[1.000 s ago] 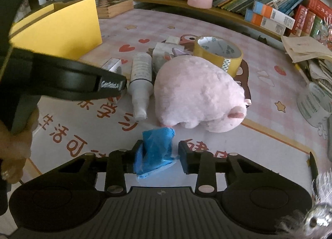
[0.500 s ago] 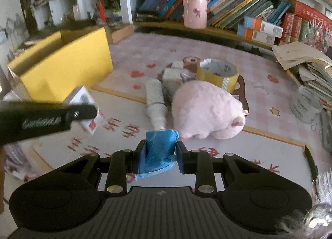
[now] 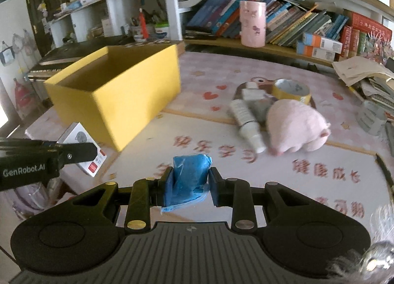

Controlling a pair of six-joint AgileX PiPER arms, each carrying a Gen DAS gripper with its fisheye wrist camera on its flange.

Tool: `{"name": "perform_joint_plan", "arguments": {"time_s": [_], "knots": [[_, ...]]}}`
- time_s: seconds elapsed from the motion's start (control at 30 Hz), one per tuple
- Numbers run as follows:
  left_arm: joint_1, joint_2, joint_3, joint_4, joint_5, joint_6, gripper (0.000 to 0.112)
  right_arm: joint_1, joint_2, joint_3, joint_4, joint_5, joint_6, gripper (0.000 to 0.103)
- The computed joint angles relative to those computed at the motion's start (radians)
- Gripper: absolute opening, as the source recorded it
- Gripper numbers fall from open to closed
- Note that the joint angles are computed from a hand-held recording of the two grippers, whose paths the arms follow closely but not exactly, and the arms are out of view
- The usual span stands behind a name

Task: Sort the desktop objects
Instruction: 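Carry the blue item and small white box over the yellow box with both tools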

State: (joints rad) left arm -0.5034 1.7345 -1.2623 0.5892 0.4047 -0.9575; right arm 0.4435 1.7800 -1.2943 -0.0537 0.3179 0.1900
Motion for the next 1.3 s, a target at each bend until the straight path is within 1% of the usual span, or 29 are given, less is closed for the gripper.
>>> {"name": "perform_joint_plan", "arguments": {"time_s": [0.2, 0.3, 0.4, 0.5, 0.7, 0.93, 1.1, 1.3], "knots": [[0.067, -0.125, 0.172, -0.125, -0.075, 0.183, 0.013, 0.151, -0.014, 0.039, -0.352, 0.011, 0.429, 0.027], [0.11, -0.184, 0.248, -0.212, -0.104, 0.297, 0.013, 0.22, -0.008, 0.043, -0.491, 0.033, 0.611, 0.027], [0.159, -0.232, 0.307, -0.31, -0.124, 0.416, 0.013, 0.278, 0.005, 0.034, -0.598, 0.058, 0.754, 0.027], [0.202, -0.268, 0.352, -0.405, -0.141, 0.525, 0.013, 0.319, 0.02, 0.012, -0.656, 0.087, 0.833, 0.027], [0.271, -0.324, 0.412, -0.539, -0.168, 0.67, 0.013, 0.374, 0.052, -0.041, -0.668, 0.126, 0.842, 0.027], [0.346, -0.347, 0.439, -0.724, -0.173, 0.86, 0.013, 0.406, 0.104, -0.125, -0.634, 0.159, 0.765, 0.027], [0.377, -0.354, 0.445, -0.798, -0.167, 0.934, 0.013, 0.414, 0.128, -0.167, -0.596, 0.174, 0.701, 0.027], [0.391, -0.347, 0.439, -0.854, -0.16, 0.987, 0.013, 0.416, 0.141, -0.189, -0.577, 0.186, 0.674, 0.027]]}}
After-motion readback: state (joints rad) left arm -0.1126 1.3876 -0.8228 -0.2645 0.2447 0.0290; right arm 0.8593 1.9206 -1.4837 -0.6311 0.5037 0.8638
